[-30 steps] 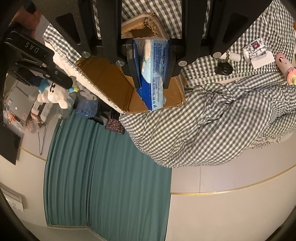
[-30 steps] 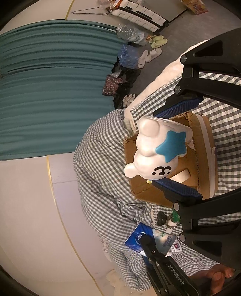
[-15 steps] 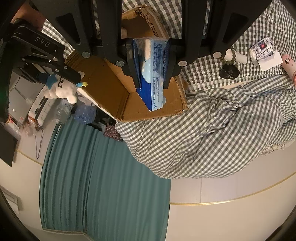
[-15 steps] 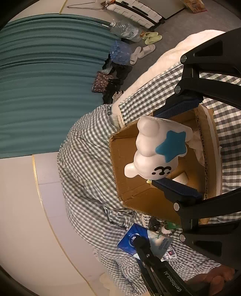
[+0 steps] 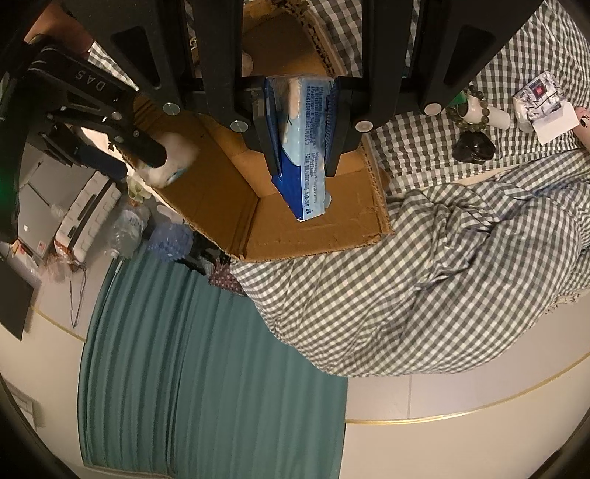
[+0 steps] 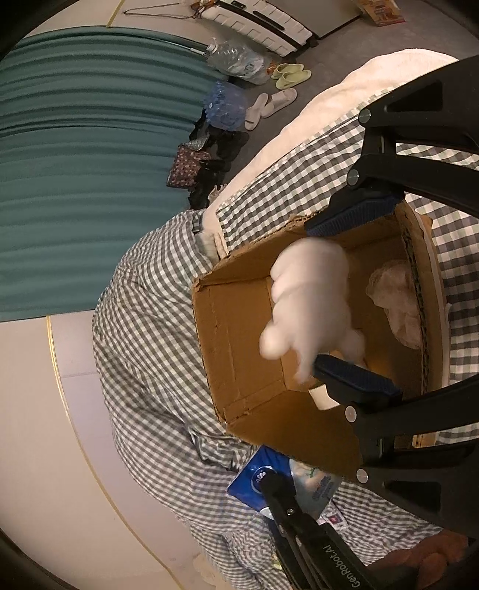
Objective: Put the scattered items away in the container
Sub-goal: 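Open the right gripper to drop the bear while the left gripper drops the blue tissue pack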
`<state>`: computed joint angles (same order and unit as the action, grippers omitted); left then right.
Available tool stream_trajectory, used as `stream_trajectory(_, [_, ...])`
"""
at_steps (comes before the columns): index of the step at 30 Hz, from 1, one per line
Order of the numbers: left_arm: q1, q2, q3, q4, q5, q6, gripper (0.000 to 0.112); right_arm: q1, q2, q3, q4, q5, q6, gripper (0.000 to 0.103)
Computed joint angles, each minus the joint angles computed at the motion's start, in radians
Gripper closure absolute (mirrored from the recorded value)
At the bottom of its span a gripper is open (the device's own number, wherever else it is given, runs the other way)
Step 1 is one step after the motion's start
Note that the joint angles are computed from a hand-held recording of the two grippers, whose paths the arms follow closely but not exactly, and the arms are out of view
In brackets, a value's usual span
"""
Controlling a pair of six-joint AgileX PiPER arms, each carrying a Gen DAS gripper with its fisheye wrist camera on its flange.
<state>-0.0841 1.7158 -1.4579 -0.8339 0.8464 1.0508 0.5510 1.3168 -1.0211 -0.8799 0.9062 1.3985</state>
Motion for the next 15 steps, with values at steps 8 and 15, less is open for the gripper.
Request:
stream_trajectory(8, [-0.031, 0.011, 0.013, 0.021, -0.009, -0.002, 0.09, -0.025, -0.018, 0.026, -0.005, -0.024, 0.013, 0.037])
stream_trajectory(15, [-0.043, 0.013, 0.018, 0.04, -0.005, 0.0, 0.084, -0.027, -0.021, 0.039, -0.011, -0.036, 0.035, 0.037])
